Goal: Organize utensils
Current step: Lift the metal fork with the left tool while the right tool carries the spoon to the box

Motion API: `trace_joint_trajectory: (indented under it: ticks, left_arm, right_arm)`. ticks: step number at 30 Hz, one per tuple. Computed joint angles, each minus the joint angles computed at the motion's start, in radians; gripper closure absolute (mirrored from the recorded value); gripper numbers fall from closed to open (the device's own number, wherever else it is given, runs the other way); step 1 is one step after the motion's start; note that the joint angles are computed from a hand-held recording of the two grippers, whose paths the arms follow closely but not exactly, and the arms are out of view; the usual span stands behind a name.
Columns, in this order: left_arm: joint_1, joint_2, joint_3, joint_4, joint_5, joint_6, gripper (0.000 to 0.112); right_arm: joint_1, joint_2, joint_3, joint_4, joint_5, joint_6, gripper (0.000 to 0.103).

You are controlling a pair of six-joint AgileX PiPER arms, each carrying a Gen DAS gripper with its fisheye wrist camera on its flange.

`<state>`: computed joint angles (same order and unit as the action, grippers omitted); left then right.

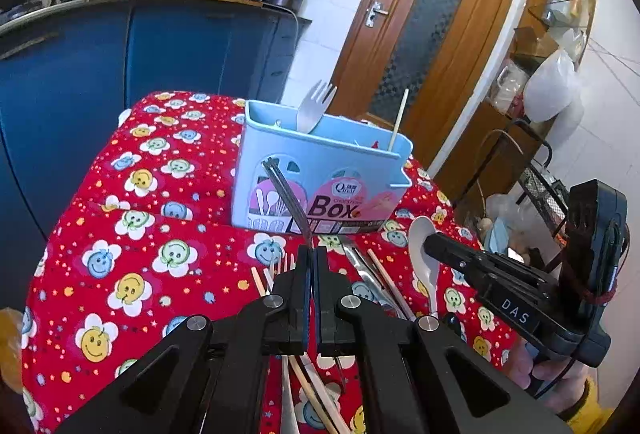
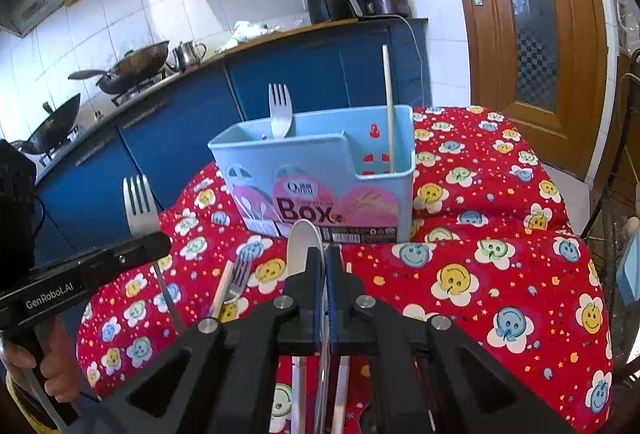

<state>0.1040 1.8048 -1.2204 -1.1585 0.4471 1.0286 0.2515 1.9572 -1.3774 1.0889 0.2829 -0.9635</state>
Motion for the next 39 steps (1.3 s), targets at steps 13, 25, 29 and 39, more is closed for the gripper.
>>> trace_joint_trajectory:
  ticks: [13,25,29,39]
  left_arm:
    - [-0.006,-0.024,-0.075,0.046,-0.032,-0.032,0.111]
    - [-0.015,0.009,-0.304,0.32,-0.057,-0.285,0.111]
    - [-0.025,0.046,-0.411,0.477,-0.056,-0.437,0.111]
    - [-0.066,0.197,-0.698,0.823,-0.022,-0.759,0.111]
  right_arm:
    - [-0.006,-0.027,-0.009,0.136,-0.043,-0.116,0.099]
    - [-0.01,-0.018,-0.104,0.048,-0.064,-0.035,0.099]
    - [-0.008,-0.005,-0.16,-0.079,-0.06,0.082,0.099]
    - [-0.011,0.052,-0.361,-0.36,-0.03,0.355,0.099]
